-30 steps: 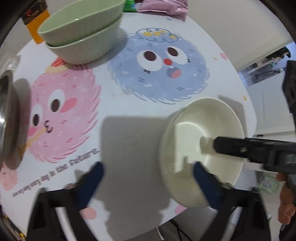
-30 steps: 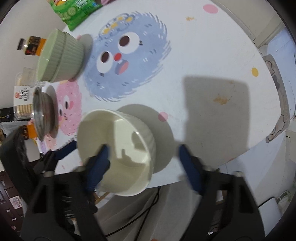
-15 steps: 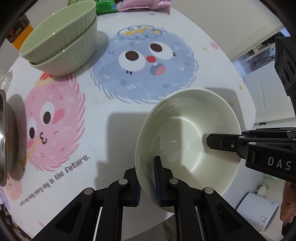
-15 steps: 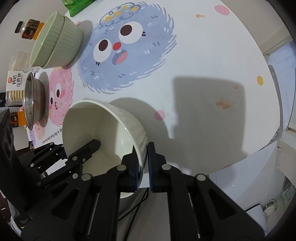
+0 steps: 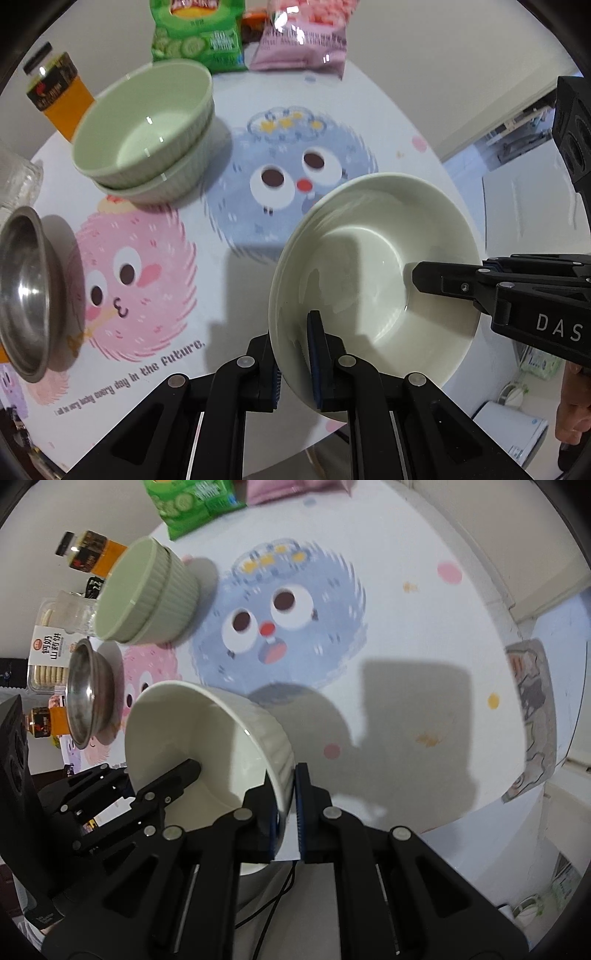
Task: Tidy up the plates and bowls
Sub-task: 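Carry the cream bowl over the green bowls and lower it inside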
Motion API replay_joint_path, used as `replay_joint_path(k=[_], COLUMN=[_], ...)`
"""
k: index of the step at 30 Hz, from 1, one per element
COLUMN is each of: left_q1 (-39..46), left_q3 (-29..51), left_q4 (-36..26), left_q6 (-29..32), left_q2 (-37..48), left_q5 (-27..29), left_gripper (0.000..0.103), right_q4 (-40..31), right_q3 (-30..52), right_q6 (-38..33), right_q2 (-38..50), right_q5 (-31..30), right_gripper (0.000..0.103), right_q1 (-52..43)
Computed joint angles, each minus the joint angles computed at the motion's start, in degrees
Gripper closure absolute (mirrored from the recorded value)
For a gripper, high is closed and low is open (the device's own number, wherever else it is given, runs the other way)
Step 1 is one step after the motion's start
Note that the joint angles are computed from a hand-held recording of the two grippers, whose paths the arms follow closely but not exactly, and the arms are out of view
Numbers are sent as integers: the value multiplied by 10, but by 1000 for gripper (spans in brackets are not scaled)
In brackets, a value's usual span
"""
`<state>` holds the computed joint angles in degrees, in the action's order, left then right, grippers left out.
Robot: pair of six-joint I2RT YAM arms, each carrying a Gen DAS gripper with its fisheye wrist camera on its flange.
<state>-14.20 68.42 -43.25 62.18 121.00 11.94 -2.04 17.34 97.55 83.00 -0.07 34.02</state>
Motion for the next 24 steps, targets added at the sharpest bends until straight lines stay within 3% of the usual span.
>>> replay_joint_path(k=[6, 11, 13, 19, 24], left_q1=[-24, -43, -50, -48, -44], left_q3=[-6, 85, 96, 237, 356], left_q4=[-12, -56, -51, -110, -145], left_q6=[-20, -63, -80, -120, -163], left_q2=[-46, -24, -25, 24, 98], left_q5=[4, 22, 27, 37, 29], left_gripper=[90, 90, 89, 89, 89], right_q4=[-126, -174, -195, -263, -263], right_q3=[42, 94, 129, 267, 344], right_q6=[-138, -255, -301, -456, -518], right_q2=[-77, -70, -55, 22, 98], right_q5=[-25, -47, -47, -57, -86], right_gripper=[93, 93, 93, 92, 92], right_q1=[-100, -188, -216, -291, -330])
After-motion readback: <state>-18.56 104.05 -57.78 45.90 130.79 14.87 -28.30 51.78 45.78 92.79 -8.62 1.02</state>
